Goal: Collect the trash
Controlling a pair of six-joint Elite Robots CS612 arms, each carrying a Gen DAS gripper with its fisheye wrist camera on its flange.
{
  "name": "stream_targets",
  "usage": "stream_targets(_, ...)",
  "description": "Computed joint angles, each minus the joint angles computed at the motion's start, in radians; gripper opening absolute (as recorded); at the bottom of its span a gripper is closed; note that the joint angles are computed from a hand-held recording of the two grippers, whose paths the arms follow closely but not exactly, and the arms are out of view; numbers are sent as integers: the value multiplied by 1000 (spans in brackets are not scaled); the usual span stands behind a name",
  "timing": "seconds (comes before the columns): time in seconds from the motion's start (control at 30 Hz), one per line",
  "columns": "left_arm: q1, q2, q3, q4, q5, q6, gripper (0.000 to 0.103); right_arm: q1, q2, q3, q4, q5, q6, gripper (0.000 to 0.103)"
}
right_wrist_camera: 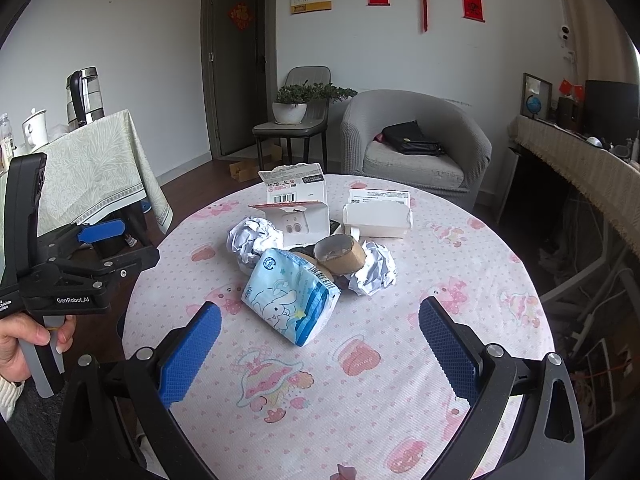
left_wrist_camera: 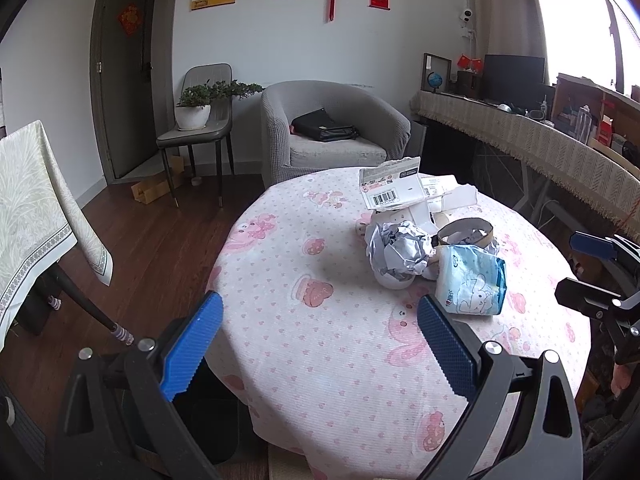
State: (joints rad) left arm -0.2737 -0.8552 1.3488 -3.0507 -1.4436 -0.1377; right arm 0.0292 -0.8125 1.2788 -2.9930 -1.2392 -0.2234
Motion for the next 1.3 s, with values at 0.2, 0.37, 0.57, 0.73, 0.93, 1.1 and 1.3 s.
stream_targets(0.2,0,-1,-1,3,-2,5,99,1,0,-1,3,3,1,100)
stream_targets(0.37,2,-2,-1,2,-6,2,99,1,-1,0,6,3,-1,100)
stream_targets(0.57,2,-2,-2,3,-6,0,99,3,3,-4,14,7,-1,100)
stream_targets(0.73,5,0,-7,10,-30,3,99,-3,5,-9,27,37,21,100)
stream_targets(0.93,7,4,-16,16,-52,-5,99,-16,14,-26,66,117,84,100)
stream_targets(1.1,12,9,-29,34,-78,0,99,-28,36,-59,91,192,152,99)
stream_targets(1.3,16,18,-47,40,-105,20,97,-31,61,-98,165,240,189,89)
